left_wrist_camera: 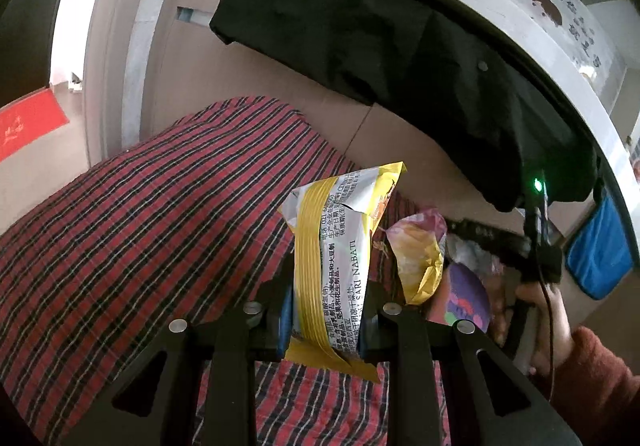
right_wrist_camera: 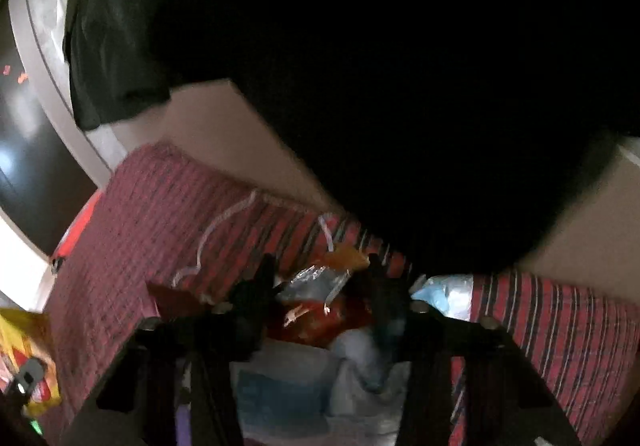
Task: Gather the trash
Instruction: 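Grasp the yellow snack wrapper with the left gripper while the right reaches into the tissue pile, then hold the yellow wrapper with the left gripper while the right grasps the pink-topped yellow chip bag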
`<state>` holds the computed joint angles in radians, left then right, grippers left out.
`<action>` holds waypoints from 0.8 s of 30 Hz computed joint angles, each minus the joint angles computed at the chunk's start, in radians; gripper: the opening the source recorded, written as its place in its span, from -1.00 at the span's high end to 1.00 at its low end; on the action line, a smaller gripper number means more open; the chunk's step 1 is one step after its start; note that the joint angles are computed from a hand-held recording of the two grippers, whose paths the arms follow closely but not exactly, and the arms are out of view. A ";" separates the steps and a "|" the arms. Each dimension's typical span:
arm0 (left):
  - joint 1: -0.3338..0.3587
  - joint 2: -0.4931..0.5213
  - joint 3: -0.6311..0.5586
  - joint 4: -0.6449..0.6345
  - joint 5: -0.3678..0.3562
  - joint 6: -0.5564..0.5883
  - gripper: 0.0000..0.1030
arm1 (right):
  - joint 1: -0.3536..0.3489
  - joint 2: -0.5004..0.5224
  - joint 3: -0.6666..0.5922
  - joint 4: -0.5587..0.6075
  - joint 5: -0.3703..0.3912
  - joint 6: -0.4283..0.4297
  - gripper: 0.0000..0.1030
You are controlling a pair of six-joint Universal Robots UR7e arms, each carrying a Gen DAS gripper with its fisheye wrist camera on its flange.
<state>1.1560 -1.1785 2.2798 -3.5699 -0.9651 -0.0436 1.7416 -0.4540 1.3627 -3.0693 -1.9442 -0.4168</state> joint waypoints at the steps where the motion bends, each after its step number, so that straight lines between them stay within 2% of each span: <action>1: -0.002 -0.001 0.001 -0.004 0.003 0.000 0.52 | -0.003 -0.022 0.032 0.011 0.012 0.002 0.26; 5: -0.015 0.004 0.006 -0.011 0.015 0.007 0.52 | -0.009 -0.115 0.171 0.022 0.036 -0.019 0.26; 10: -0.064 0.006 0.030 -0.016 0.057 0.022 0.52 | -0.017 -0.205 0.337 -0.053 0.021 -0.065 0.26; 12: -0.089 0.005 0.047 -0.018 0.075 0.018 0.52 | -0.018 -0.230 0.392 -0.101 0.021 -0.089 0.33; 14: -0.108 0.002 0.064 -0.017 0.086 0.001 0.52 | -0.025 -0.264 0.451 -0.158 0.044 -0.113 0.54; 17: -0.144 0.000 0.093 -0.025 0.109 -0.033 0.52 | -0.030 -0.307 0.499 -0.195 0.081 -0.132 0.61; 22: -0.195 0.002 0.134 -0.049 0.149 -0.080 0.52 | -0.022 -0.368 0.555 -0.254 0.107 -0.163 0.60; 24: -0.208 0.006 0.146 -0.057 0.163 -0.100 0.52 | -0.020 -0.373 0.555 -0.248 0.114 -0.182 0.33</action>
<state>0.9479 -1.1729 2.4260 -3.6268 -0.8025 -0.1436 1.7218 -0.8271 1.9173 -3.3175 -1.8306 -0.5991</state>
